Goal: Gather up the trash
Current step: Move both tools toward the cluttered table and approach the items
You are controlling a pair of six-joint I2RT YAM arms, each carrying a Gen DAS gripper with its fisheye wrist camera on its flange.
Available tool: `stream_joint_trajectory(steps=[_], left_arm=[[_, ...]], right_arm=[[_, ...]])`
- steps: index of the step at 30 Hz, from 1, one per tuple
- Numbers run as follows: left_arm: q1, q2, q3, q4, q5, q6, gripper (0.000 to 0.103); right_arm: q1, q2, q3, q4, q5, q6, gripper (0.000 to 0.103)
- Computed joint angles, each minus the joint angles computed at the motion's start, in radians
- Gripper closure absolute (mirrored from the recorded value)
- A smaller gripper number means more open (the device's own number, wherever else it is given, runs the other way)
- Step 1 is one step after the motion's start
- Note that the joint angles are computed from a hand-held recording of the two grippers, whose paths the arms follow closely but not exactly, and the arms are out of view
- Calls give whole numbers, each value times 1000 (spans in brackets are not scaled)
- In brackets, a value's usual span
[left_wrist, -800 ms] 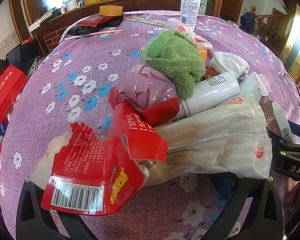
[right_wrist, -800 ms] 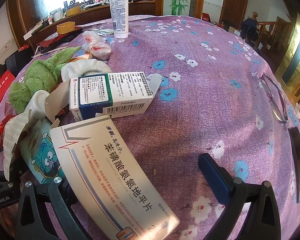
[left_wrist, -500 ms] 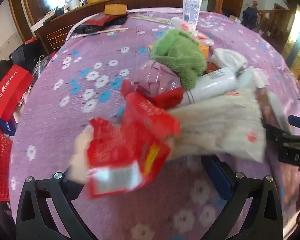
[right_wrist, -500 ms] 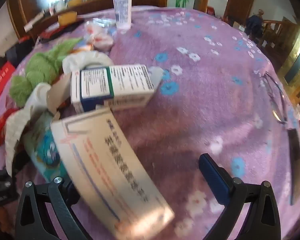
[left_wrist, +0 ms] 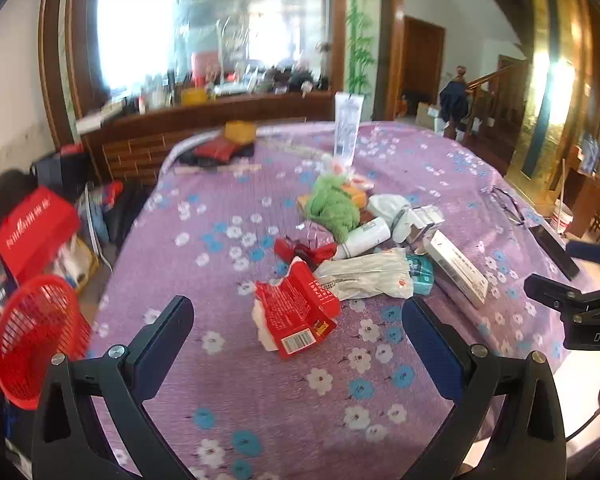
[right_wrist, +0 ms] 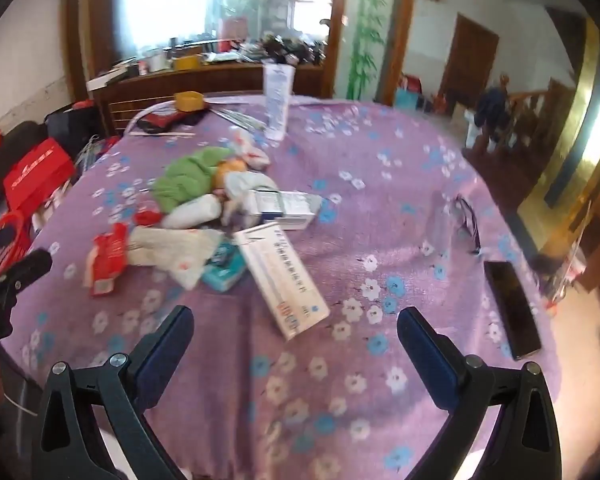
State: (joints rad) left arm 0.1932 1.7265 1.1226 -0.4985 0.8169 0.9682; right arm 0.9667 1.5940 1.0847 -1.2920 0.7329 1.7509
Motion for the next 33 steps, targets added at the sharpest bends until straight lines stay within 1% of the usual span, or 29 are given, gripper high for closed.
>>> stream_joint_trajectory(steps=[1,3,7,8,11,14,18,19,22,24,25,33], left_arm=[[18,2,10,-25,21,35,0],[36,17,39,-66,28,87,0],[46,47,71,-100,20,109,0],[51,56,79,-110,19,114,0],[79,89,115,-160,26,162,0],[91,102,116,-190,5,211,0],[103,85,85,-187,-15,231,0],[104,78,76,-180,-16,223,0],[96,40,30,-113,-35,143,0],[87,9,-1,-79,-59,83,0],[88,-7,-18,-67,-56,63,0],[58,-110,-148,26,-105,-27,0]], right_arm=[[6,21,17,5,11,-13,0],[18,66,72,-9,15,-37,1],[39,129,161,-55,20,-38,1],[47,141,172,-61,16,-21,1],[57,168,189,-42,-13,6,1],[72,201,201,-31,-37,29,1],[80,187,167,24,-58,5,1],[78,180,154,37,-58,-8,1],[66,131,88,103,-49,-75,1],[53,98,53,123,-54,-118,1],[50,83,43,128,-53,-130,2],[24,-43,-81,228,-47,-295,2]])
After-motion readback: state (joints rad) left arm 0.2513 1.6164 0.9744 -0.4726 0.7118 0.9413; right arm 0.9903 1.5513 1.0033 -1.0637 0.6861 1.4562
